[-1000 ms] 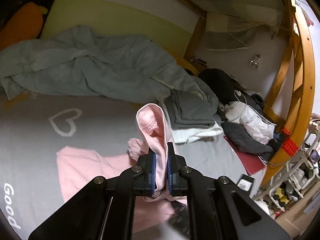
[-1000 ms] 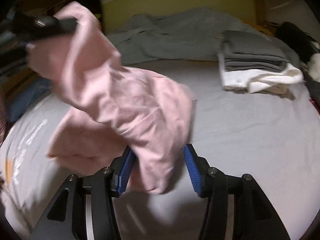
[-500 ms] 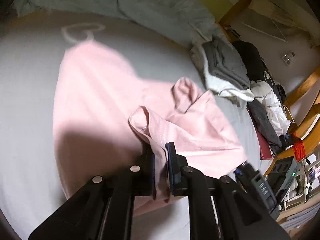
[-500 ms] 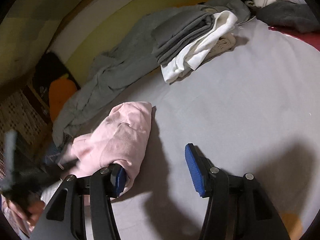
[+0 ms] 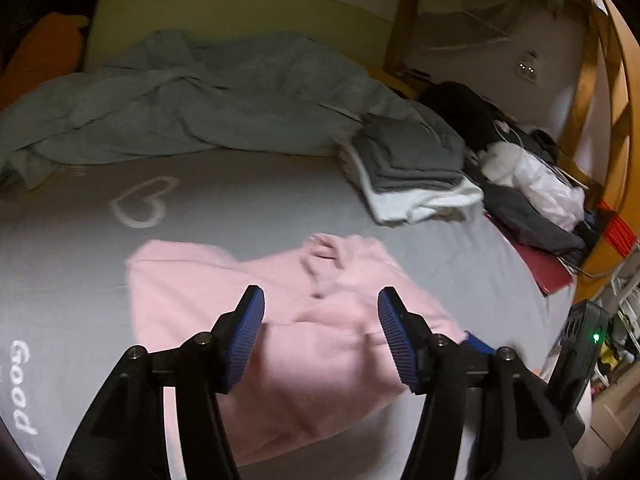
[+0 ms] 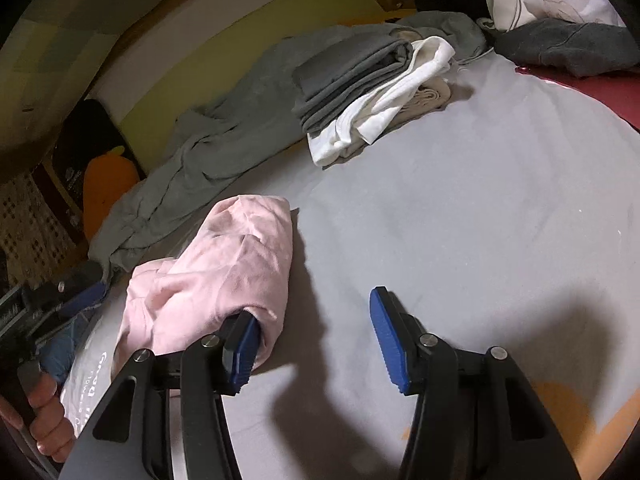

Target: Fold small clothes

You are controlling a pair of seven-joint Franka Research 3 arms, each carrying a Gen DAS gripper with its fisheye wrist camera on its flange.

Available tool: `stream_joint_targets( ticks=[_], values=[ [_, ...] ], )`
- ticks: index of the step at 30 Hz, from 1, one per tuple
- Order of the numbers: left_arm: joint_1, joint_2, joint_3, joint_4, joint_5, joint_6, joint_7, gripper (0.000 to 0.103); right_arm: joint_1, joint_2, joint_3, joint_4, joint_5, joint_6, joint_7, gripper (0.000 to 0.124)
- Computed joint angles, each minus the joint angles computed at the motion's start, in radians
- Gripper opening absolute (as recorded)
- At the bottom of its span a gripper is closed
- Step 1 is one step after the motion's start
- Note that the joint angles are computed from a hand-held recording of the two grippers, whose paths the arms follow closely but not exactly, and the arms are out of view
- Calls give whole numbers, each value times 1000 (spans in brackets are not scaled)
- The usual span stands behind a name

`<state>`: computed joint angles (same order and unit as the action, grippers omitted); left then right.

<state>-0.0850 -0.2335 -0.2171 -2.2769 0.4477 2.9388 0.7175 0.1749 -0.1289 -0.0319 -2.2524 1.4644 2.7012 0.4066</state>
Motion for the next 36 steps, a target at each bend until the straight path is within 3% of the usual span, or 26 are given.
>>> stream_joint_targets(
  ticks=[4,8,9,10,11,12,14,18,19,20,23,24,25,26,27,28,29,30,31,33,34,36],
  values=[
    [-98,158,59,158,-230,-109,215,57,-2,-41,-7,-35,2,20,19,54],
    [-84,287,44,288,-555,-128,428,50,-1,-73,-17,-59,78,66,7,54],
    [-71,318,37,330,-580,-151,442,49,-3,-75,-20,-59,80,59,4,54],
    [-67,345,37,370,-564,-181,428,40,-5,-79,-25,-59,91,50,-6,54],
    [-58,373,29,412,-570,-209,439,18,-7,-83,-31,-58,110,35,-23,54],
    [-41,403,10,456,-616,-232,489,8,-9,-83,-34,-55,112,17,-34,54],
    [-16,444,-23,517,-683,-254,570,4,-14,-76,-39,-48,97,-32,-46,54],
    [-19,509,-44,625,-668,-274,618,4,-17,-57,-35,-39,72,-89,-44,54],
    [11,527,-84,654,-630,-289,605,4,-18,-57,-34,-39,73,-94,-50,54],
    [70,548,-158,684,-528,-324,547,4,-19,-55,-33,-38,78,-102,-58,54],
    [275,604,-420,732,-198,-448,339,6,-19,-39,-28,-22,114,-104,-60,53],
    [324,598,-479,710,-100,-465,276,9,-22,-28,-33,-11,121,-133,-47,50],
    [350,574,-503,673,-40,-465,236,16,-28,-24,-37,-7,121,-160,-35,49],
    [346,532,-492,625,91,-465,128,20,-36,-23,-48,-4,139,-205,-27,49],
    [307,462,-446,577,266,-508,-39,20,-42,-21,-51,-1,152,-226,-28,49],
    [233,394,-373,526,442,-554,-210,24,-49,-21,-54,0,167,-249,-32,49],
    [146,317,-288,453,617,-572,-376,41,-56,-21,-55,1,178,-261,-32,49],
    [66,242,-200,376,725,-534,-477,48,-61,-17,-55,4,182,-270,-27,49],
    [-15,192,-113,326,763,-501,-521,54,-66,-8,-54,12,170,-281,-9,49],
    [-180,114,62,243,774,-437,-580,54,-75,18,-54,29,133,-321,52,49],
    [-232,94,115,219,762,-413,-590,54,-81,32,-56,37,119,-355,84,49],
    [-240,71,148,176,650,-320,-527,54,-89,50,-47,46,95,-367,132,51]
  ],
)
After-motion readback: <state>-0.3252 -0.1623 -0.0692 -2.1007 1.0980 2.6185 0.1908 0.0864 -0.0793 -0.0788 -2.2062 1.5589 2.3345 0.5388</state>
